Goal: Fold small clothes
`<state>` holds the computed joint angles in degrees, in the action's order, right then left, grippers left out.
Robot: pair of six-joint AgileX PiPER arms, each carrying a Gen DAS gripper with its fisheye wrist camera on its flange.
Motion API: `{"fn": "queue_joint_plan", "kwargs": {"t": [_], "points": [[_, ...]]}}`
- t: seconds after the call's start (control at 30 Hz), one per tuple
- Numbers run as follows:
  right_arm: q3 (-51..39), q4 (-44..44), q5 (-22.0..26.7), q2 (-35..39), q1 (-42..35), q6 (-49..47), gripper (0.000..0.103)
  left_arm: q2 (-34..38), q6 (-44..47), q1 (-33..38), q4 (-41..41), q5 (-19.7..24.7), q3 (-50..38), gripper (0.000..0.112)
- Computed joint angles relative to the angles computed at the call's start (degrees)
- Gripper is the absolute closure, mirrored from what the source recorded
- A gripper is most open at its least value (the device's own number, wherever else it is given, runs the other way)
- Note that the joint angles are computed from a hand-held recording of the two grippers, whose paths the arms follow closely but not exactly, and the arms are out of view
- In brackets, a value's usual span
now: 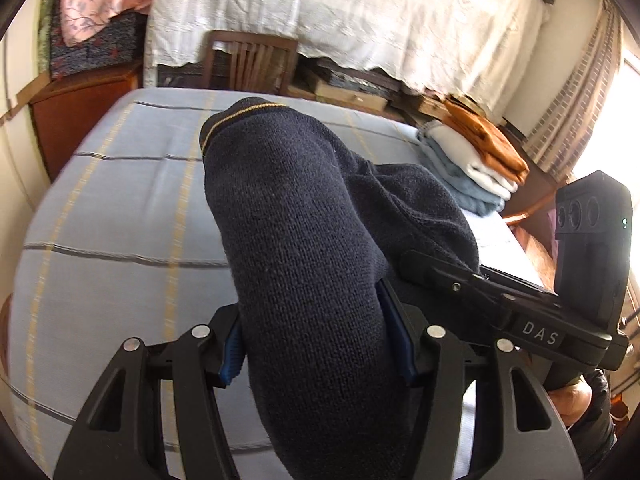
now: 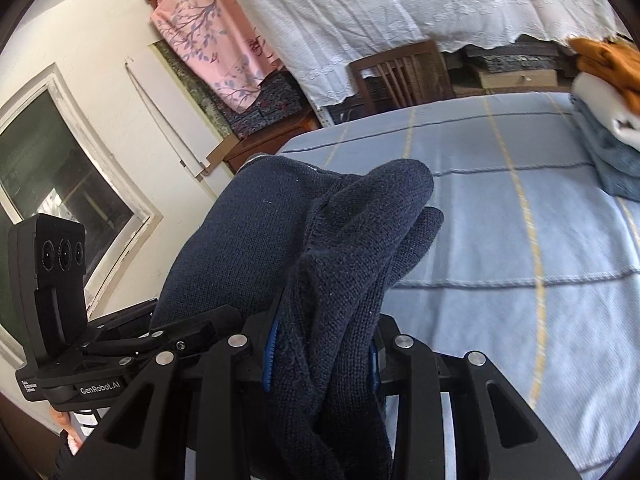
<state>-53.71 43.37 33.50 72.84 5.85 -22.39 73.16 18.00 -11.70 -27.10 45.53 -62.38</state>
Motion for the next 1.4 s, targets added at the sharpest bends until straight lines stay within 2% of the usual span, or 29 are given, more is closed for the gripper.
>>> {"fn": "queue_joint_plan", "kwargs": {"t": [0.13,0.3,0.47,0.7,0.77,1.0,1.2,1.3,1.33,1.4], "points": [[-8.08,-6.64,-2.76,7.43,7.12,8.59,0.069,2.86,6.01,7.84,-3.77,2.56,-2.99,0.056],[-18.83,-11.9,-3.34,16.67,12.23,15.17,0.069,7.44,12.48,15.95,-7.45,4.73,-7.64,0.056],[-31.38,-14.62,-1.51,26.48,14.44,18.87,0.069,13.81,15.45,21.26,-9.18,6.0,-14.42,0.056],[-53.32,-15.9,2.69,42.11,16.14,21.77,0.07,21.83,16.87,26.06,-10.4,5.83,-23.3,0.056],[-59.16,-16.69,3.83,45.95,16.61,22.77,0.07,24.04,16.86,26.89,-10.62,5.89,-25.88,0.056],[-69.99,-14.78,5.06,54.45,16.06,23.32,0.07,30.85,16.63,27.34,-10.38,4.28,-32.52,0.056],[-74.43,-13.8,4.9,59.34,14.8,24.79,0.07,35.93,13.39,24.4,-5.67,2.23,-37.17,0.056],[-76.06,-15.48,4.66,62.07,14.49,26.82,0.07,40.07,10.32,23.24,-1.76,3.68,-40.68,0.056],[-75.77,-16.84,4.26,62.66,14.68,27.53,0.07,41.22,8.17,22.4,1.55,3.62,-41.49,0.054],[-76.72,-15.99,5.31,64.17,13.95,28.36,0.069,40.86,8.24,22.41,1.83,2.32,-40.43,0.051]]}}
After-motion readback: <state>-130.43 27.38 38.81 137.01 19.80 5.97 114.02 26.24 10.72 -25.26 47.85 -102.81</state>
